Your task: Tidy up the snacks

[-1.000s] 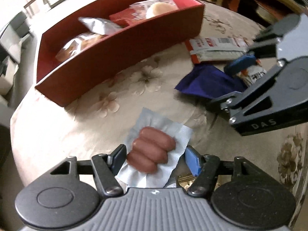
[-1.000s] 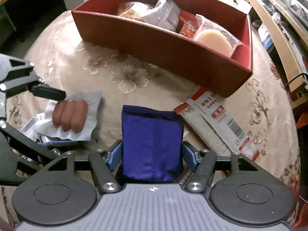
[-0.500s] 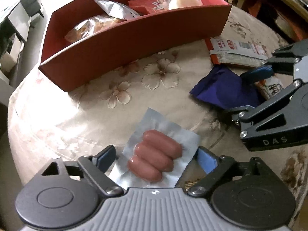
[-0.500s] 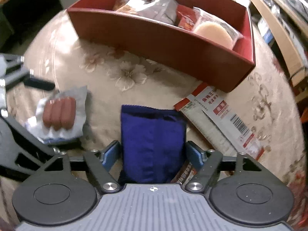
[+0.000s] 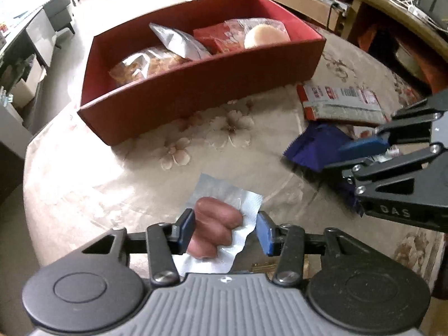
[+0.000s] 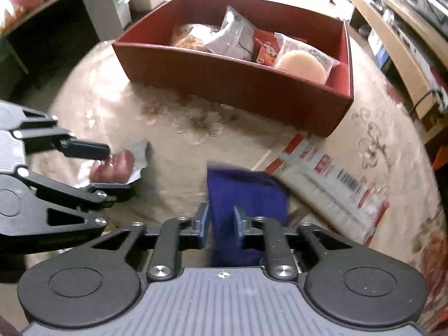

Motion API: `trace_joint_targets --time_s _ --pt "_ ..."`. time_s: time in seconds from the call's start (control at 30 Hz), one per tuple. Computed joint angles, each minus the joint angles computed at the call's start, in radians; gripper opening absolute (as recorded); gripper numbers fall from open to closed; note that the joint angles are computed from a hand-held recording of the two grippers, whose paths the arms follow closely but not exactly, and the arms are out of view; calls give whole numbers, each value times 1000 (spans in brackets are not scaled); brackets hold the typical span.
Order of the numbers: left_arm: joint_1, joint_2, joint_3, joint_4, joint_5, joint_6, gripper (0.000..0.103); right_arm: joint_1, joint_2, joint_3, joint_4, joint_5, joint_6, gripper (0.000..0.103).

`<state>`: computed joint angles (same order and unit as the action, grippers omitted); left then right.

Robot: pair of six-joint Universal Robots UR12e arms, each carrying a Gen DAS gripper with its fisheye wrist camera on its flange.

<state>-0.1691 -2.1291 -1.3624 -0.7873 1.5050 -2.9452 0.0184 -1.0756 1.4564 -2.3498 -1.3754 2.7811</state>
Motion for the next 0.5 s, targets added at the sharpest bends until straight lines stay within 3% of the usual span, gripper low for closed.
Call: trace_joint_targets --time_s 0.07,0.1,0.17,0.2,0.27,0.33,0.5 --pt "-3 -3 3 4 7 24 57 5 2 6 -17 -32 6 39" --pt "-3 -5 5 5 2 61 62 7 4 7 -20 -43 6 48" --pt "-12 -11 6 34 61 92 70 4 9 0 8 -29 -14 69" --pt "-15 -16 9 50 92 99 76 5 7 3 3 -36 -15 72" --pt "-9 -24 24 32 79 116 83 9 13 -2 6 -55 -35 75" --pt "-6 -34 38 4 70 86 82 9 18 -5 -2 -53 -39 88" --pt "9 -53 68 -56 7 15 74 24 47 -23 -24 -120 -72 88"
